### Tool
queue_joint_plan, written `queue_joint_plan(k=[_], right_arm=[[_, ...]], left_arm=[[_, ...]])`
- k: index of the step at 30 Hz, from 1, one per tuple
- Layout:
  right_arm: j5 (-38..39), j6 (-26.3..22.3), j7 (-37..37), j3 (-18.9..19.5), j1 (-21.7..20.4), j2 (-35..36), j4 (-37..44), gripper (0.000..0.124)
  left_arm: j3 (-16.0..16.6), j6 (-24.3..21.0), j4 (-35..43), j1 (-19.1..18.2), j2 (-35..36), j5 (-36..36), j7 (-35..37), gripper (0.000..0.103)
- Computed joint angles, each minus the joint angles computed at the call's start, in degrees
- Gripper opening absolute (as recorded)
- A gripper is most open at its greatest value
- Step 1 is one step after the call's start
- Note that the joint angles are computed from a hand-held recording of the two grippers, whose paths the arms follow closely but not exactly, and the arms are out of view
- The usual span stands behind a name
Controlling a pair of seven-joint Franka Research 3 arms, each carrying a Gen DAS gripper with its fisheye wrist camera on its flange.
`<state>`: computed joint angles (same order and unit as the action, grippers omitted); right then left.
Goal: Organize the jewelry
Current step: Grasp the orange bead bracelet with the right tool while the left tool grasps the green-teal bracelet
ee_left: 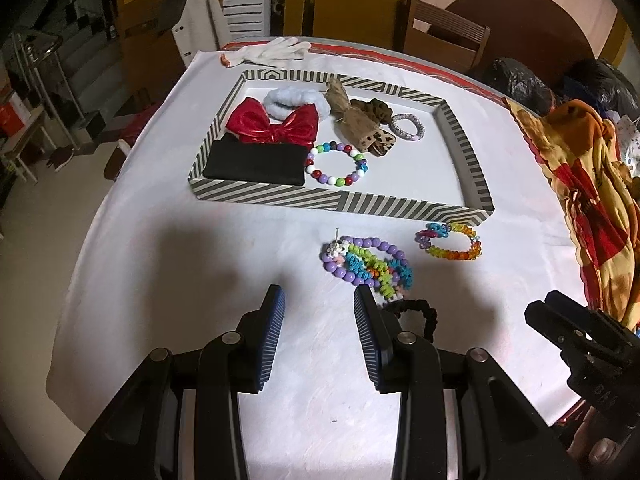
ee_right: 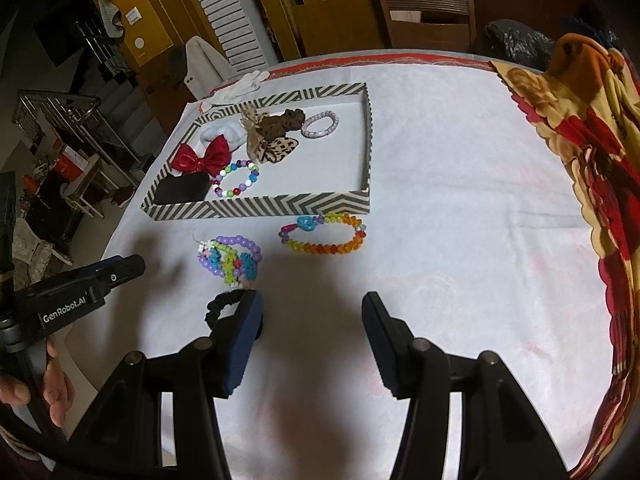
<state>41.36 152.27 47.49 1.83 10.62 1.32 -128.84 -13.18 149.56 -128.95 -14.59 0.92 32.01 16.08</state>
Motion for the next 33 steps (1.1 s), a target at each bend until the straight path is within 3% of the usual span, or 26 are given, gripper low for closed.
queue_joint_plan(k=[12,17,22,28,33], right_arm=[[-0.9,-0.9,0.9,-0.2,-0.1,1.1,0.4,0.055],[-4.3,-0.2,4.6,0.1,-0.2,3.9,2.4,0.055],[-6.1,1.0,7.8,0.5,-0.5,7.1,5.1,0.055],[-7.1,1.1,11.5,1.1,-1.1,11.5,8.9,0.055],[-8.6,1.8,14.8,1.4,-1.3,14.8,12.0,0.055]], left_arm=[[0.6,3.3,-1.5,0.9,1.1,-5.7,3.5,0.026],[0.9,8.1,-1.7,2.1,3.2,-13.1,11.4,0.026],[1.2,9.1,0.3,2.9,5.8,-15.6,16.9,0.026],[-0.6,10.9,2.4,5.3,9.5,-24.3,30.5,0.026],[-0.6,10.7,4.2,5.3,11.3,-25.5,36.2,0.026]])
